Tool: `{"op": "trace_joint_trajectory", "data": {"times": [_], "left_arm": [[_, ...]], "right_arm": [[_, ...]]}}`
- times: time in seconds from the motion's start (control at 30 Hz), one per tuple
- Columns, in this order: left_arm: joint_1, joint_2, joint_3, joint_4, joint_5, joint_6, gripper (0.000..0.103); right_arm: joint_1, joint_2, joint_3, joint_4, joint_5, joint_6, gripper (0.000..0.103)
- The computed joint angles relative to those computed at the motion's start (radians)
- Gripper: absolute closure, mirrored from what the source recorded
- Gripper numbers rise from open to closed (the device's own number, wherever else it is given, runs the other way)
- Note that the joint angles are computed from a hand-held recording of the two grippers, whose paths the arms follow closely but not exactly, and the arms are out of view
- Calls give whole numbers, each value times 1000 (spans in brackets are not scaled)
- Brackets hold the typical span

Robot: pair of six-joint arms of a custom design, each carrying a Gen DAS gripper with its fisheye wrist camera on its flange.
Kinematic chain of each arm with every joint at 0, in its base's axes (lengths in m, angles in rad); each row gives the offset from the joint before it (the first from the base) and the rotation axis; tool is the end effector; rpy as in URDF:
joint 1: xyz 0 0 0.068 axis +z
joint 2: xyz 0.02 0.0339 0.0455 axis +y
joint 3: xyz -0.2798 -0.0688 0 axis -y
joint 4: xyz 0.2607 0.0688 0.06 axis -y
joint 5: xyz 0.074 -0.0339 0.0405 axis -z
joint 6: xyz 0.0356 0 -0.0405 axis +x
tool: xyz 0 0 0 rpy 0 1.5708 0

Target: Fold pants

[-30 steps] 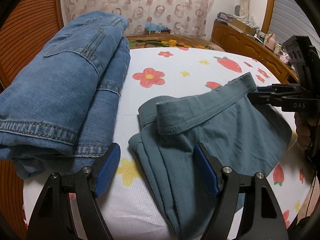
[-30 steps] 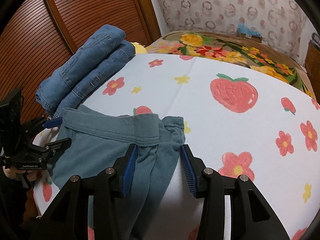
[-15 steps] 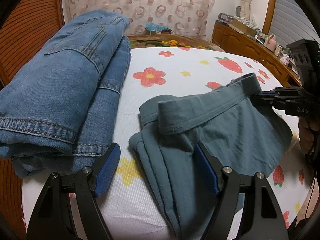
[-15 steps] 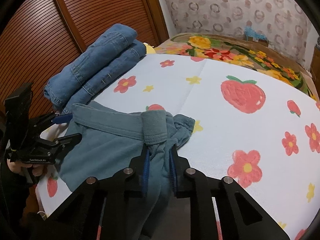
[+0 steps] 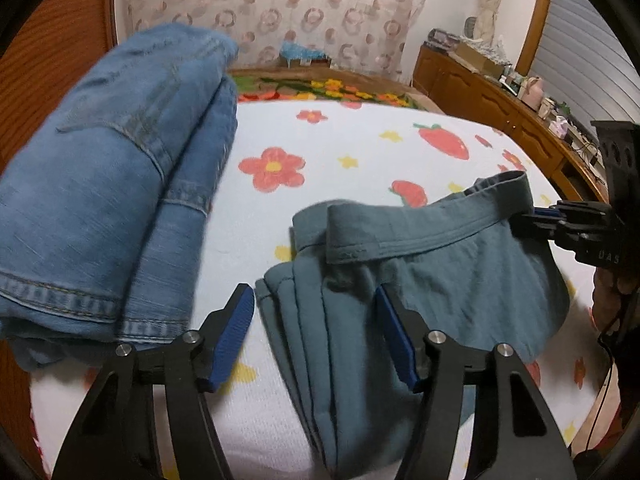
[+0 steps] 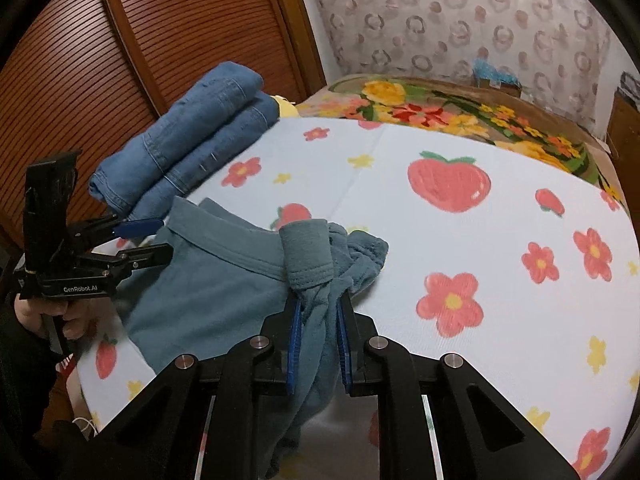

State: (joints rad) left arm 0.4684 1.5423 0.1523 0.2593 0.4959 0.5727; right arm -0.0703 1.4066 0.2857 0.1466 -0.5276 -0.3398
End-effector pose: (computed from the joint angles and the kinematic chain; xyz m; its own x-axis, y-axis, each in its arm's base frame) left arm 0.1529 0.0584 0.0522 -0.7956 0.1316 -0.5913 0.2558 0.9578 -0.1309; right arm 0.2013 0.0038 0.0942 -0.7043 -0.2391 -0.6684 -0.4838 0.8507 0.2055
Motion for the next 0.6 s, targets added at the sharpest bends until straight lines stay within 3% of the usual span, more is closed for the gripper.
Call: {"op": "trace_joint_trajectory", "data": {"times": [0.13,0.4,0.5,0.53,0.6], "left_arm": [[18,11,5,-8,20,9,42],[42,17,31,-100,96,53,82],[56,-19,15,-125,131,86,88],[67,-48,12,-155,148,102,90],[97,-143,15,-268,192,138,91]], "right_arm": [[8,43,18,16,7,15,86],[17,109,40,56,5,54,75],[2,133,52,52,-25,62,75],[2,133,51,52,-32,62,83],[-8,120,51,30,-61,48,85]]}}
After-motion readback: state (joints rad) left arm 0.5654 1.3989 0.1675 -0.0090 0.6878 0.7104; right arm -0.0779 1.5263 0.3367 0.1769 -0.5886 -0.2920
